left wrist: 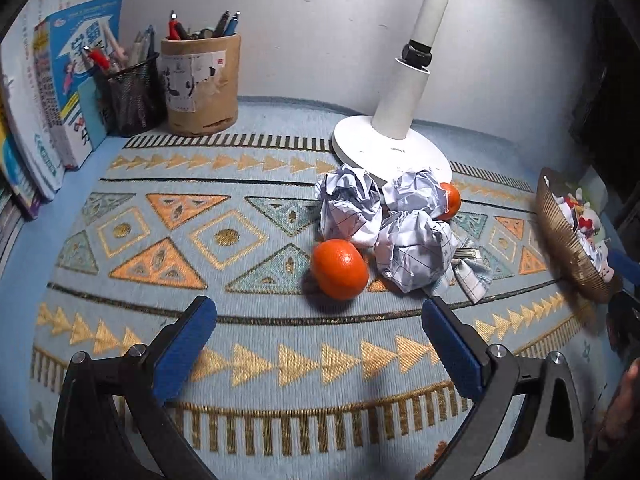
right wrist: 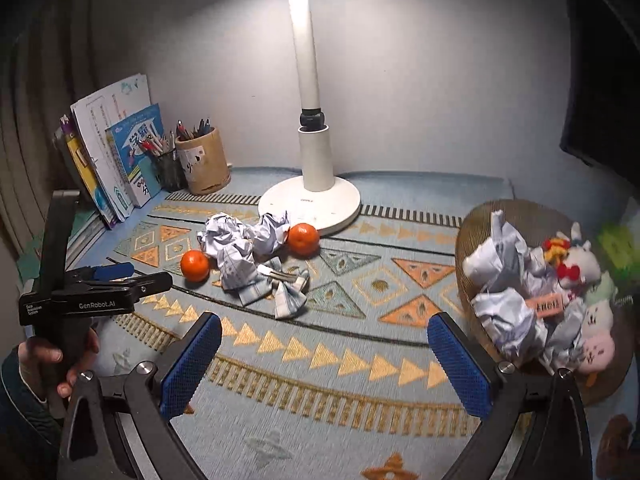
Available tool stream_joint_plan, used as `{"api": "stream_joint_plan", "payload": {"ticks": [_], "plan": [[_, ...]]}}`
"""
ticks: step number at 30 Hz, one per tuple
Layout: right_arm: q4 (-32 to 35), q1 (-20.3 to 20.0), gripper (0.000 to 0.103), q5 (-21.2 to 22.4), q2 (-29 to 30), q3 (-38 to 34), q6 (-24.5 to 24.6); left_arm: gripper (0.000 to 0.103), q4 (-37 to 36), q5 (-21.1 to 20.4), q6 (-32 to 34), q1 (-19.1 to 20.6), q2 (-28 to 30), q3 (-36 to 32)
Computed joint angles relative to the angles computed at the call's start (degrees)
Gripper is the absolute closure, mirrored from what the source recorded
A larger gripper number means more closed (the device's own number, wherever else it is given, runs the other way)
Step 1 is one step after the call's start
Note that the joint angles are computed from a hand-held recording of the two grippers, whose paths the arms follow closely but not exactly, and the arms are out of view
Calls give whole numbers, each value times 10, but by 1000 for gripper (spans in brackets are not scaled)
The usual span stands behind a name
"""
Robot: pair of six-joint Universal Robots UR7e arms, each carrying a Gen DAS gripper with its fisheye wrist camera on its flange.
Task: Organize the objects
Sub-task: 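Grasp an orange with the left tool while the right tool grasps a paper ball, then lift and carry the orange and paper ball over the amber bowl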
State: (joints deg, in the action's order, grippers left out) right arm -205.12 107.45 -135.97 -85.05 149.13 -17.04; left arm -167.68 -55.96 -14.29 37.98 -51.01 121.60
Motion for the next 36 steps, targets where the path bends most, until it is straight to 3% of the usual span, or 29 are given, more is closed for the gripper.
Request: {"api": "stream_joint_plan", "payload": {"ticks": [2, 4, 6, 8, 11, 14, 16, 17, 18, 19, 22, 27, 30, 33, 36], "plan": [[35, -28, 3, 52, 11, -19, 6, 2, -7, -9, 27, 7, 10, -8], [59, -60, 22, 117, 27, -35, 9, 2, -14, -14, 50, 10, 20, -15], [77, -87, 28, 173, 47, -53, 16, 5, -18, -10, 70, 10, 34, -24], [80, -97, 30, 177, 80, -75, 26, 13, -17, -6, 85, 11, 44, -34], [90, -106, 37, 184, 110, -101, 23, 18, -7, -25, 91, 21, 49, -47], [92, -111, 40, 182, 132, -121, 20, 37, -8, -59, 91, 38, 49, -51], [106, -122, 42, 202, 134, -130, 29, 56, -5, -57, 94, 38, 54, -54], [113, -126, 44, 209, 135, -134, 32, 59, -8, -52, 97, 36, 57, -54], [119, -128, 52, 213, 138, -138, 32, 65, -12, -49, 101, 34, 58, -53], [118, -128, 67, 212, 143, -140, 29, 69, -11, -46, 101, 32, 59, -54], [97, -125, 71, 205, 147, -136, 30, 70, -15, -48, 101, 28, 53, -47], [56, -113, 71, 236, 60, -75, 32, 70, -49, -54, 78, -7, 11, 7], [50, -91, 71, 219, -16, -25, 32, 70, -80, -54, 49, -41, -13, 49], [57, -71, 71, 158, -87, 26, 42, 70, -100, -48, -2, -73, -20, 86], [109, -96, 71, 151, -170, 79, 53, 70, -135, -48, -49, -95, -5, 110]]}}
